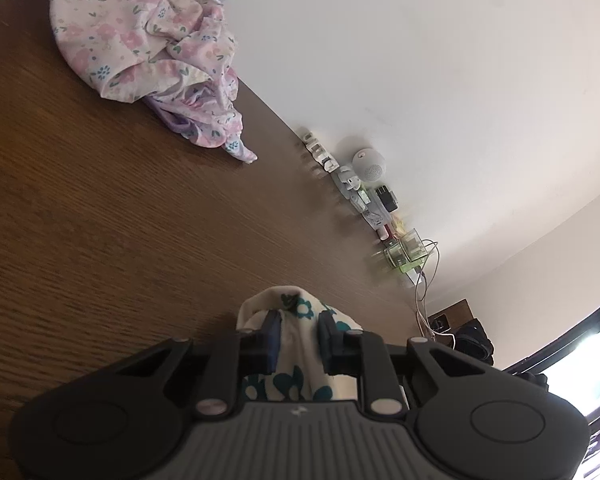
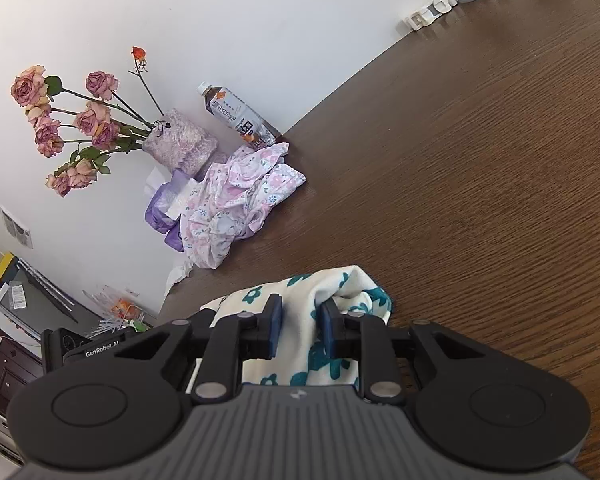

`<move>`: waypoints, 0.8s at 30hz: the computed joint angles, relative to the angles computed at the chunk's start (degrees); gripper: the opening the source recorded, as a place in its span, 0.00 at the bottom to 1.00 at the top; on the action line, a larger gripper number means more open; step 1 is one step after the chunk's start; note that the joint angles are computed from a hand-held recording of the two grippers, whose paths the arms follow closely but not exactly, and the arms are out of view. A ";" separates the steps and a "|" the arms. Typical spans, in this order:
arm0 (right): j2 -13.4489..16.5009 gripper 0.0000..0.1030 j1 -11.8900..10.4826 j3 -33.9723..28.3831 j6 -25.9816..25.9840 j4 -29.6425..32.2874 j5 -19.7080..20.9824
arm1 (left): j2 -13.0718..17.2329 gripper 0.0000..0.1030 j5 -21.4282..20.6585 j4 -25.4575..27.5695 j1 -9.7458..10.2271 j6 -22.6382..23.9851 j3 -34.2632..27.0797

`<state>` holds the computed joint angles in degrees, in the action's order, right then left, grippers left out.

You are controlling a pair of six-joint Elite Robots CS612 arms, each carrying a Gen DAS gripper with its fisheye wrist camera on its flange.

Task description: Fold clothes

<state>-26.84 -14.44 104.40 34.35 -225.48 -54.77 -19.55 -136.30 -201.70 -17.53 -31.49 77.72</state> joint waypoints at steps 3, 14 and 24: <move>0.15 0.22 -0.18 0.18 0.09 -0.97 0.18 | -0.23 0.24 1.84 -1.75 0.21 -2.02 0.47; 0.54 0.17 -0.83 1.03 2.63 -5.04 -0.59 | 0.24 0.05 -0.12 -2.25 0.12 -0.30 -0.58; 0.02 0.31 0.02 1.58 -2.31 -4.48 -2.83 | -2.39 0.40 7.62 -6.07 -1.16 7.78 4.56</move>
